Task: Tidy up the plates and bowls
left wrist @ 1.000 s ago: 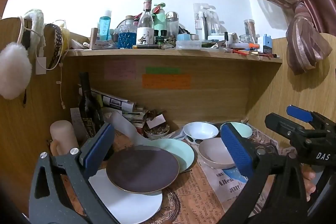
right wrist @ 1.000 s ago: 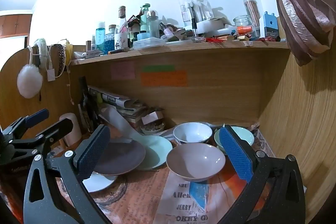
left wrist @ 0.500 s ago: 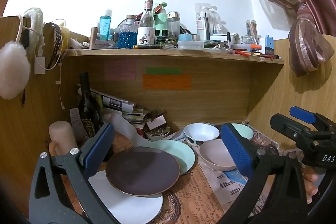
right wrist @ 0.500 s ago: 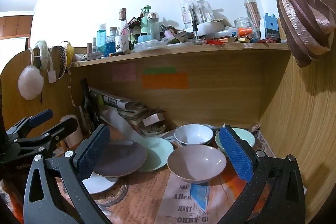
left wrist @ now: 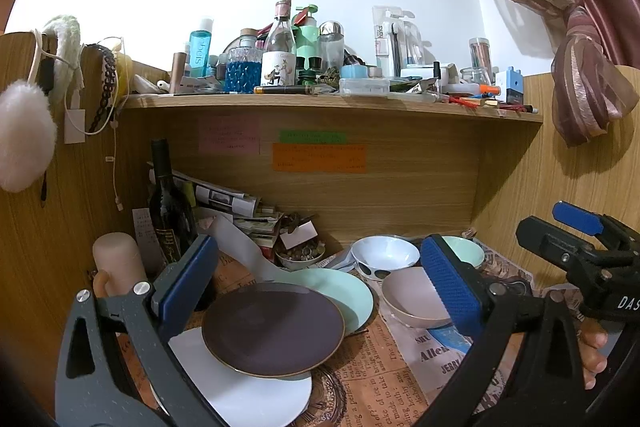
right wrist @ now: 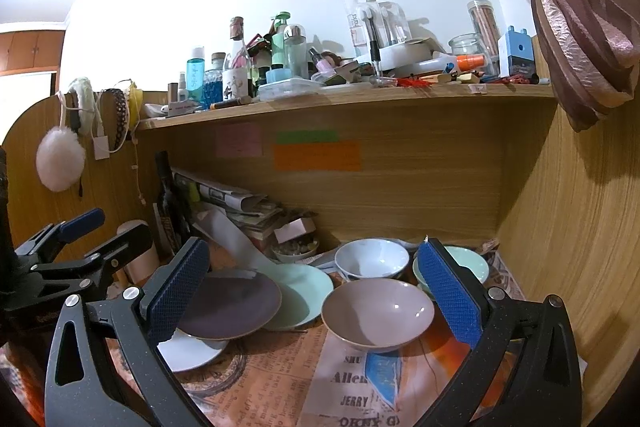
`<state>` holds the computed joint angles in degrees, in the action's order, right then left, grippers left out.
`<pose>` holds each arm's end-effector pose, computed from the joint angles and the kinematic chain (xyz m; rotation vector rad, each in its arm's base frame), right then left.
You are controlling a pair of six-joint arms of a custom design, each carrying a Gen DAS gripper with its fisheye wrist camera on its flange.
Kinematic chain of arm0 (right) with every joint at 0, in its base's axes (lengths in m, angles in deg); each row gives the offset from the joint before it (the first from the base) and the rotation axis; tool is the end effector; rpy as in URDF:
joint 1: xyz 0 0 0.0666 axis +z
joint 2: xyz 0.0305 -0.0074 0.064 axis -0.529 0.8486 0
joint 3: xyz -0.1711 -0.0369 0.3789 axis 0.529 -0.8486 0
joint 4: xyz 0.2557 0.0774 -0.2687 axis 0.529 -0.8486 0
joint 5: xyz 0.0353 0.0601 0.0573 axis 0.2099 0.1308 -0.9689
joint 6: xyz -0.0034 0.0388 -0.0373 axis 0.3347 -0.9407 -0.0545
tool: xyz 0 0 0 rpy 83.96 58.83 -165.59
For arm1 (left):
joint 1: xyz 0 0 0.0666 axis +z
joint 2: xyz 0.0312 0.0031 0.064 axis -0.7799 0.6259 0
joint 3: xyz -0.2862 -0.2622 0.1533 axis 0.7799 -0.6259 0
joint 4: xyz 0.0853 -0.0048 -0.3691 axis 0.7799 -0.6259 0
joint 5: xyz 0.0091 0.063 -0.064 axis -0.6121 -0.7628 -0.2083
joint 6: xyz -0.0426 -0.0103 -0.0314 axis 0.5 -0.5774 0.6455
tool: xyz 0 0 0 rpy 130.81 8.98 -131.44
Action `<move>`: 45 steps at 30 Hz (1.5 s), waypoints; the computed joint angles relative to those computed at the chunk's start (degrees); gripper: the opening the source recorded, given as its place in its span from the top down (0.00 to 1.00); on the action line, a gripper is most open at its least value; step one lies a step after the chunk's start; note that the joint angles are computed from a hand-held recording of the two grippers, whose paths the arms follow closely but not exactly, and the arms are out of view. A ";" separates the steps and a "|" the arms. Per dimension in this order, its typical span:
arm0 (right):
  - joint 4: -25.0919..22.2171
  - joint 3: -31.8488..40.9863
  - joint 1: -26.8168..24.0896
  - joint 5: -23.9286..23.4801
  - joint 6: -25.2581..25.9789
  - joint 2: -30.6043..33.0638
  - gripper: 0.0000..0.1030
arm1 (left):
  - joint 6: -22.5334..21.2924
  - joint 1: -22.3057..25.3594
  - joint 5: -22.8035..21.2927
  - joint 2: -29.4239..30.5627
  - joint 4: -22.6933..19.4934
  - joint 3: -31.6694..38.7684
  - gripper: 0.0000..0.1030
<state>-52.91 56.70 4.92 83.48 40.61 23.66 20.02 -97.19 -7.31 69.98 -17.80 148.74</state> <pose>0.3985 0.2933 0.4483 -0.3912 1.6412 0.4531 0.3659 -0.3363 0.4926 -0.1966 1.7255 0.1220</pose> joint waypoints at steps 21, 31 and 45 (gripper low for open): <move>0.48 0.34 0.66 0.52 0.16 0.33 0.00 | -0.54 0.52 0.38 -0.17 0.36 0.04 0.00; 1.42 -0.25 1.17 0.73 0.33 0.10 0.00 | -0.77 0.72 0.52 -0.19 0.60 0.03 0.00; 1.44 0.14 1.31 0.96 0.29 0.51 0.00 | -0.92 0.70 0.37 -0.39 0.75 -0.18 0.00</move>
